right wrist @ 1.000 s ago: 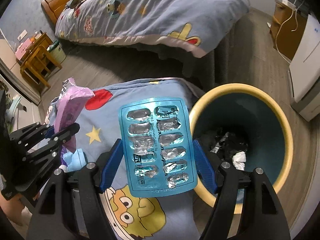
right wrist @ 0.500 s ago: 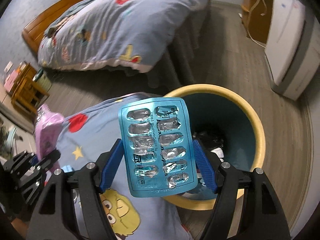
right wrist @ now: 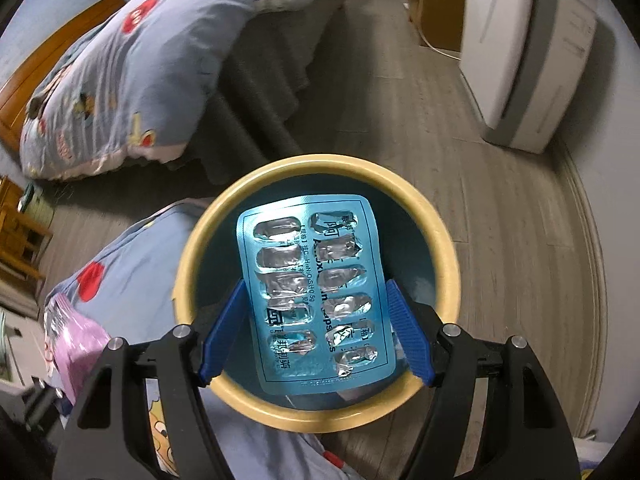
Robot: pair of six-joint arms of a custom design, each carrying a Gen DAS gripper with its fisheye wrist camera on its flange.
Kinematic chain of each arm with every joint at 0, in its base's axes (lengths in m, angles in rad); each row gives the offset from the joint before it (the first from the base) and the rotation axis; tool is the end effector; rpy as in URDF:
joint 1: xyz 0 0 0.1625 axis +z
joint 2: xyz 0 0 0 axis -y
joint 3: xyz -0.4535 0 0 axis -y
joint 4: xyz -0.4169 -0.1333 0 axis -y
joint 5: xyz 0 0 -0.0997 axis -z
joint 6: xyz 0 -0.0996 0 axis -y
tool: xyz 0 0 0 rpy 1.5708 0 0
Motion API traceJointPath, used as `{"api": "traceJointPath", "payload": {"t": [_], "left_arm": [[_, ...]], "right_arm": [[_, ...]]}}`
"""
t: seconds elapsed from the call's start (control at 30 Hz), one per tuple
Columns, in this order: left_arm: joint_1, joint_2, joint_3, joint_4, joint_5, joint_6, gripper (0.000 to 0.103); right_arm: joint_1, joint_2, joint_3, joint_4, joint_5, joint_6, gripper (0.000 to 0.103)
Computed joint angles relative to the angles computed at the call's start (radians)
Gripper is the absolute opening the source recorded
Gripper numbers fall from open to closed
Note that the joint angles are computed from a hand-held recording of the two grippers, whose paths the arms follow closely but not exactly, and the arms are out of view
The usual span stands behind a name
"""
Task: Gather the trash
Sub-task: 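Carry the blister pack and pink wrapper over the bin and open both tools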
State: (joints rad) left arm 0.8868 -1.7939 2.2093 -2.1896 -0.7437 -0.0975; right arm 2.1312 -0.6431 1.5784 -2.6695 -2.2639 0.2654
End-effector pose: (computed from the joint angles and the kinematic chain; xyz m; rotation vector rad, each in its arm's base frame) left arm -0.0878 -0.4347 0.3906 0.5854 2.3070 -0.6218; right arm 0.4423 -0.5739 0.0396 0.2960 -2.4980 0.5529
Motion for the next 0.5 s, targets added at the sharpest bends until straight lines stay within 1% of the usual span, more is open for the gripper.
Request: {"api": "traceJointPath", "payload": {"t": [0.2, 0.33, 0.5], "left_arm": [[0.021, 0.094, -0.037, -0.002, -0.032, -0.026, 0.016], [0.033, 0.168, -0.07, -0.006, 0.001, 0.004, 0.016], [0.045, 0.225, -0.099, -0.047, -0.003, 0.03, 0.016]], "right_arm": [[-0.026, -0.026, 0.029, 0.0, 0.027, 0.062, 0.07], [-0.038, -0.04, 0.045, -0.026, 0.057, 0.094, 0.07], [-0.049, -0.049, 0.057, -0.056, 0.089, 0.118, 0.07]]}}
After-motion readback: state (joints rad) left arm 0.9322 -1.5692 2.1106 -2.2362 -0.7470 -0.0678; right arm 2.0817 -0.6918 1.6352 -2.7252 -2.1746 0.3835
